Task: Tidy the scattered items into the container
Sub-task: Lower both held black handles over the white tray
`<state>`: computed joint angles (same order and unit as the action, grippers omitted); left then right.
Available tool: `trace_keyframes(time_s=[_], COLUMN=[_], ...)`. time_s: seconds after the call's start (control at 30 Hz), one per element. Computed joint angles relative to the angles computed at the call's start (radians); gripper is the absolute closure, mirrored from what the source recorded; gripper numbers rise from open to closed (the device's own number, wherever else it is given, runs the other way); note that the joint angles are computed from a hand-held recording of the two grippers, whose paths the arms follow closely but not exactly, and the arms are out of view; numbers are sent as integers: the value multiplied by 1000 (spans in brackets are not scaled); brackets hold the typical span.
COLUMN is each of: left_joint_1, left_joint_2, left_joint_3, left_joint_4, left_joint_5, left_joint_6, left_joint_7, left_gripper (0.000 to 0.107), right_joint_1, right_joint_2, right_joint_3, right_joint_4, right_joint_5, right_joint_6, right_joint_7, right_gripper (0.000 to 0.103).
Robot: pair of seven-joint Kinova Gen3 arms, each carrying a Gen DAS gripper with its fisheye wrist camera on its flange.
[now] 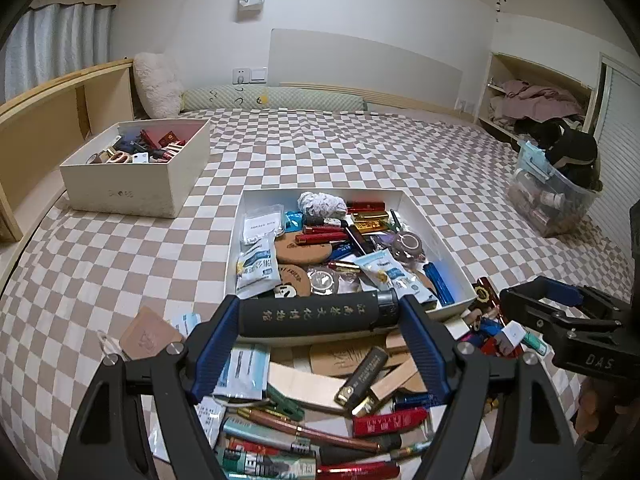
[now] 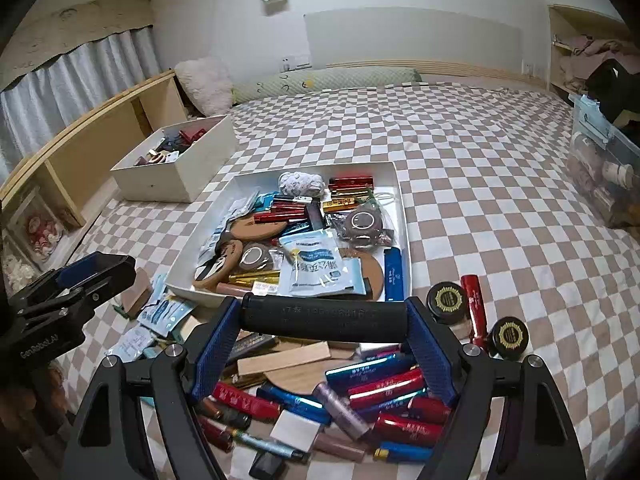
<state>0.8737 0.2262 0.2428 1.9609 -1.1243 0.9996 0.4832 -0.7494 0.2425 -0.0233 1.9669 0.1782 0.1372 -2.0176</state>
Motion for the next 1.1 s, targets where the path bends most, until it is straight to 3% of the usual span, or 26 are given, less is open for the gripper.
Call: trace_keyframes(time_s=[0.4, 0.63, 1.1], left_joint_1=[-81, -125, -192], left_joint_2=[11, 26, 76], left_joint_3=[-46, -75, -149], left_joint_4=[-8, -17, -78], left_joint_5=[-27, -33, -52], left_joint_6=[-103, -161, -317], left_joint_7=[-58, -102, -184], left_gripper=[28, 28, 28], right_joint_1=[66, 130, 169], right_joint_2=[86, 147, 275], right_joint_3=[-49, -99, -121], right_joint_4=[-125, -235, -477], right_joint_5=[-20, -53, -113], right_joint_6=[60, 120, 237], right_joint_7=[75, 156, 271], right_gripper=[21, 21, 21])
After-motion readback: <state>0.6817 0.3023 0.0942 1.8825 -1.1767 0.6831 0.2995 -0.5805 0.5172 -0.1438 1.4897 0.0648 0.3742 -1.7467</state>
